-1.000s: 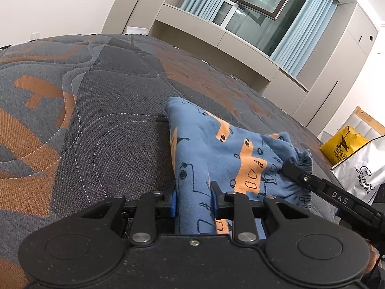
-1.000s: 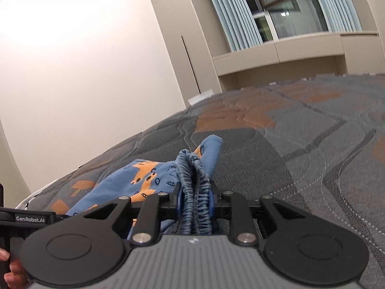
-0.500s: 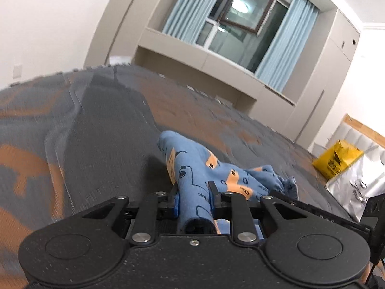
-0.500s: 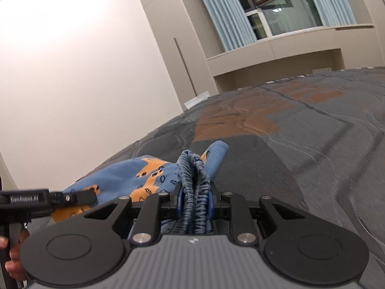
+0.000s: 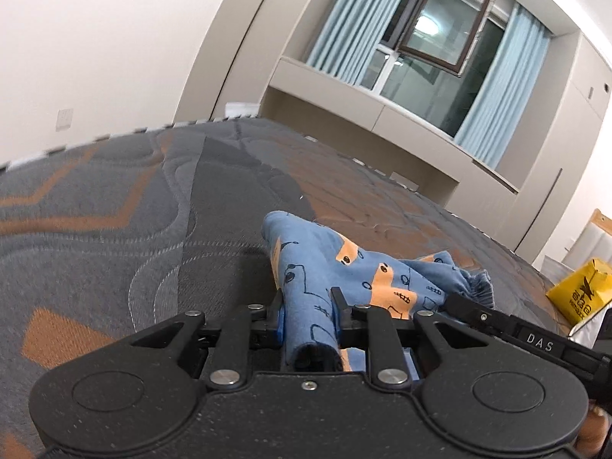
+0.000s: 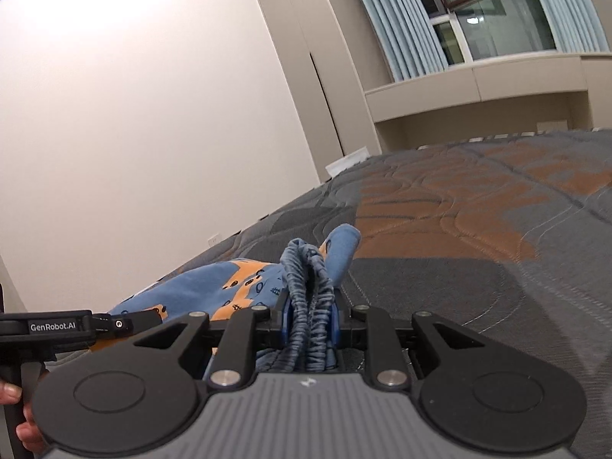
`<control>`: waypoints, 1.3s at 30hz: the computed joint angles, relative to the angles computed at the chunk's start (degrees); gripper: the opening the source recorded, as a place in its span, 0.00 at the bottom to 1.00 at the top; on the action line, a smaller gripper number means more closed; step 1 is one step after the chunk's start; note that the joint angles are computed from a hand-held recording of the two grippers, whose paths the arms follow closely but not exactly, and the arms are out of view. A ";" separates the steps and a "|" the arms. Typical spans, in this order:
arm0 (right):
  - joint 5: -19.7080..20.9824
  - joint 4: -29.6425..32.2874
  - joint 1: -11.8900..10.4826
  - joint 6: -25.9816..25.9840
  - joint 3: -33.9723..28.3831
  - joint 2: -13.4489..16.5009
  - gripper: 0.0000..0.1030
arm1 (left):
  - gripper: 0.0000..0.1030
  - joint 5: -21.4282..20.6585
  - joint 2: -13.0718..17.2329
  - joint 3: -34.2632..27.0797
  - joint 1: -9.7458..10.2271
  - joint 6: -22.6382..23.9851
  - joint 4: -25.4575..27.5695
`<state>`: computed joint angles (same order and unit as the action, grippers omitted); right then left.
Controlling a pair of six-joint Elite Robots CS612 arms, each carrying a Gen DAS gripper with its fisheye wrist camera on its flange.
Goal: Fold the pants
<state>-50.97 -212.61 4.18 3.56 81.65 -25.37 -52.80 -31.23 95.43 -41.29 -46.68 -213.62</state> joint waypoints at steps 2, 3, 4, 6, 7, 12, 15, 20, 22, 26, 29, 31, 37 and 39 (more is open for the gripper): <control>1.25 1.41 -0.19 1.58 -1.54 1.19 0.21 | 0.22 -1.21 0.38 -0.11 0.42 -1.40 0.45; 1.69 2.33 -0.30 2.45 -2.03 1.62 0.21 | 0.23 -1.65 0.56 -0.14 0.55 -1.78 0.54; 1.74 3.44 -0.41 2.96 -2.43 1.91 0.21 | 0.23 -1.92 0.79 -0.28 0.66 -1.81 0.45; 2.20 4.78 -0.71 3.90 -3.15 2.41 0.22 | 0.23 -1.78 0.95 -0.45 0.60 -1.26 0.67; 2.32 5.01 -0.77 3.98 -3.24 2.49 0.22 | 0.23 -1.47 0.96 -0.47 0.51 -0.85 0.85; 1.11 5.34 -0.40 2.68 -3.47 2.55 0.23 | 0.24 -1.94 0.96 -0.40 0.71 -1.96 2.34; 1.00 5.43 -0.44 2.97 -3.29 2.49 0.24 | 0.25 -2.13 0.94 -0.27 0.74 -2.59 2.97; 0.27 5.97 -0.22 3.06 -3.38 2.42 0.30 | 0.28 -1.74 0.89 -0.31 0.72 -3.17 4.71; -0.24 5.99 -0.10 3.01 -3.46 2.45 0.34 | 0.31 -1.64 0.87 -0.30 0.74 -3.64 4.99; -0.91 5.13 -0.09 3.30 -2.77 2.23 0.46 | 0.39 -0.58 0.80 -0.28 0.51 -4.15 5.87; -1.26 4.60 -0.09 4.15 -3.30 2.52 0.59 | 0.49 -0.19 0.73 -0.32 0.43 -4.41 6.67; -1.32 4.19 -0.16 4.13 -3.11 2.51 0.69 | 0.57 -0.25 0.71 -0.34 0.44 -4.47 6.81; -1.99 2.16 -0.21 4.45 -2.60 2.42 0.91 | 0.82 2.32 0.62 0.14 -0.24 -3.10 2.88; -2.21 1.07 -0.25 4.50 -2.02 2.12 0.96 | 0.91 5.00 0.32 0.62 -1.03 -1.72 1.30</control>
